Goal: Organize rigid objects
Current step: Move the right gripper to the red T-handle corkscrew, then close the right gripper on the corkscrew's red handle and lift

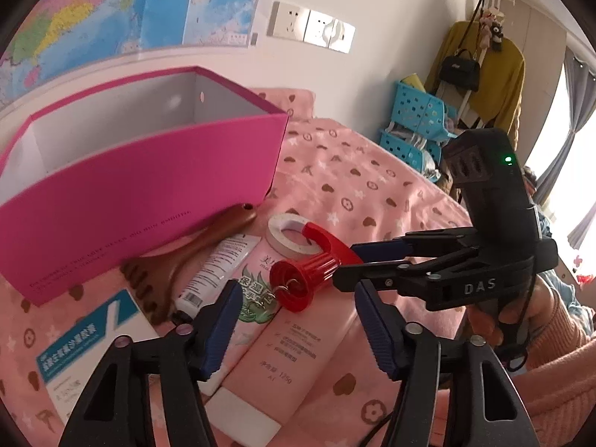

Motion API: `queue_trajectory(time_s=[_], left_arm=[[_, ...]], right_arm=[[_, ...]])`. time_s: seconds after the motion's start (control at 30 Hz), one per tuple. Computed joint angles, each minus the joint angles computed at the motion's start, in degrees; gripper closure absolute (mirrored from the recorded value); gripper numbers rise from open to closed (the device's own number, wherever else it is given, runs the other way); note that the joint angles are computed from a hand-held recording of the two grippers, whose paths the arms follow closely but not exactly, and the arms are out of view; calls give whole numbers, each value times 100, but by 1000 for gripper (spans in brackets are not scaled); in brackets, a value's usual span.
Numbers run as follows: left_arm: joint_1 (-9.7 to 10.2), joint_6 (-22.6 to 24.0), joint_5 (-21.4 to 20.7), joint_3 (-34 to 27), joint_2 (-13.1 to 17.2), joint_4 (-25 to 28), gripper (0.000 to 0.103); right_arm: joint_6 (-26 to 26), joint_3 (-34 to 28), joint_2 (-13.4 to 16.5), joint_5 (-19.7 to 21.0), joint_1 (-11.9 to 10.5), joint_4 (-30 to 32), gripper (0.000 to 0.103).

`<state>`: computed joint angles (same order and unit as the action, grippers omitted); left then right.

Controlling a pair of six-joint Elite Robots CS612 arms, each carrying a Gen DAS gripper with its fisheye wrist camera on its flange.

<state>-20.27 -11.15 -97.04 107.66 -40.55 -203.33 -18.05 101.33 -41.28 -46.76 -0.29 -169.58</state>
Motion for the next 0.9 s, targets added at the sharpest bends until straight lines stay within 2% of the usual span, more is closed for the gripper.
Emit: queue_trajectory(time_s=[0.07,0.2,0.33,0.4,0.43,0.53,0.63,0.9], left_arm=[[16,-74,-68,-48,29,64,47],[32,-187,-46,-127,42,277,61],[60,-285,-164,-190,69,461,65],[75,-325,-259,-207,76,491,68],[93,-345,-384,-229,86,501,69],[53,-322,-275,-231,75,527,70],[73,-390,-339,-237,76,507,71],[103,-436,-269,-135,-13,201,72]], right_arm=[[4,2,14,16,-2,-7,42],[-48,13,34,-19,5,-48,52],[55,6,71,5,-22,-163,62],[126,36,71,-74,-20,-331,78],[129,42,71,-78,-25,-371,80],[119,62,64,-39,-33,-475,81],[171,79,58,-21,-39,-593,81],[240,100,-15,99,-37,-960,81]])
